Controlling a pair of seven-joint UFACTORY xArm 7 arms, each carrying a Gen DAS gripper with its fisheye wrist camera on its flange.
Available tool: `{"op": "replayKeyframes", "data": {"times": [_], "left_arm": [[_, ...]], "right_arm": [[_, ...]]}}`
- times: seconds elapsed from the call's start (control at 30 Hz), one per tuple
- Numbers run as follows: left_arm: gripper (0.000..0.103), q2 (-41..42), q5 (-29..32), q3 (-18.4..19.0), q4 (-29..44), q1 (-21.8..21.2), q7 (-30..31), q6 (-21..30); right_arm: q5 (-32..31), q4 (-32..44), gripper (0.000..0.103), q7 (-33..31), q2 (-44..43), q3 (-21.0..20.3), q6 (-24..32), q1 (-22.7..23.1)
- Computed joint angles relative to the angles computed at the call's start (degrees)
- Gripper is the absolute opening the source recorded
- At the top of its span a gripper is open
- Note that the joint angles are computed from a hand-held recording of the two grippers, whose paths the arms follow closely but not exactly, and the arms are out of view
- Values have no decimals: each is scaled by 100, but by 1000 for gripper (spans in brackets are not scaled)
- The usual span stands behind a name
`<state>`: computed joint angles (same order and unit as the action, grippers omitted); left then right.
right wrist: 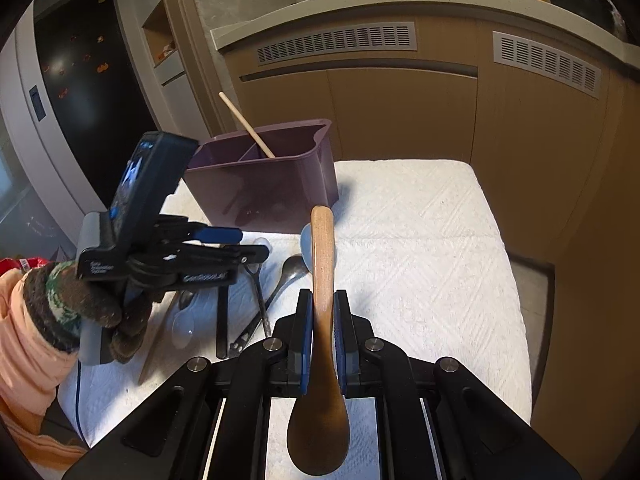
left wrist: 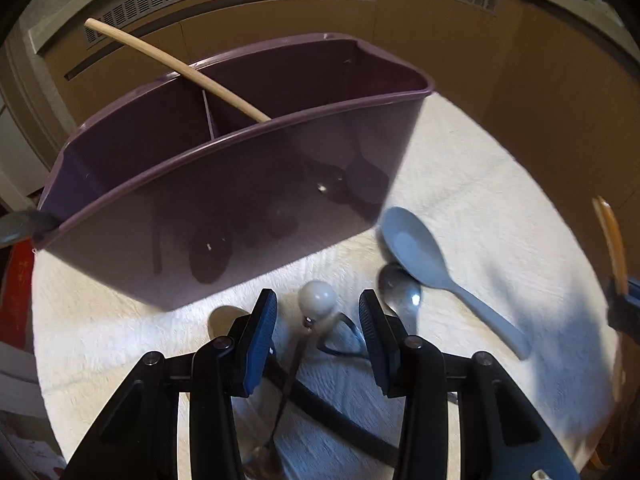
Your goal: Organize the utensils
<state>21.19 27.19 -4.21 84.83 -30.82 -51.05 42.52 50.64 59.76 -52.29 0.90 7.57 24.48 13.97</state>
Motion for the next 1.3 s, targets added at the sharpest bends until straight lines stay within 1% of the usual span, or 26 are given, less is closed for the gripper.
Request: {"op": "replayKeyframes", "data": {"times": [0.03, 0.13, 0.2, 0.27, 0.33, 0.47, 0.6, 0.67, 0.73, 0.87, 1.0, 1.1, 1.3], "left_arm": [[40, 84, -35, 15, 100, 1, -38, 96], [38, 239, -240, -1, 207, 73, 38, 92], [38, 296, -202, 45, 242, 31, 12, 86], [31, 322, -164, 66, 276, -4, 8, 76], [19, 351, -136, 75, 321, -37, 41, 89], [19, 313, 34, 134, 259, -156, -125, 114], [19, -67, 275, 162, -182, -254, -668, 8], [19, -398, 554, 164, -522, -308, -1163, -122], [19, -808, 982, 123, -914, -358, -1722, -189], [19, -1678, 1852, -107, -1603, -374, -2835, -164], [19, -2409, 2448, -522, -1999, -279, -3564, 238], [19, -2969, 2648, -818, -2248, -137, -3803, 476], [19, -3625, 2784, -1197, -2314, 295, -3823, 519]], "right_arm": [[10, -6, 10, 0, 8, -6, 8, -7], [-28, 23, 10, 20, 66, -17, 67, -39], [-51, 37, 10, 41, 100, -5, 71, -52], [-75, 45, 10, 63, 123, 10, 88, -64], [-110, 44, 10, 94, 132, 28, 97, -67], [-172, 18, 10, 137, 111, 60, 64, -46], [-189, -56, 10, 122, 13, 63, 3, -9], [-151, -83, 10, 78, -45, 55, 1, 17], [-69, -101, 10, -22, -92, 35, 31, 41], [127, -148, 10, -239, -242, 10, 86, 129], [290, -167, 10, -437, -420, -35, 129, 239], [330, -160, 10, -527, -558, -65, 161, 337], [375, 12, 10, -748, -783, -135, 77, 550]]}}
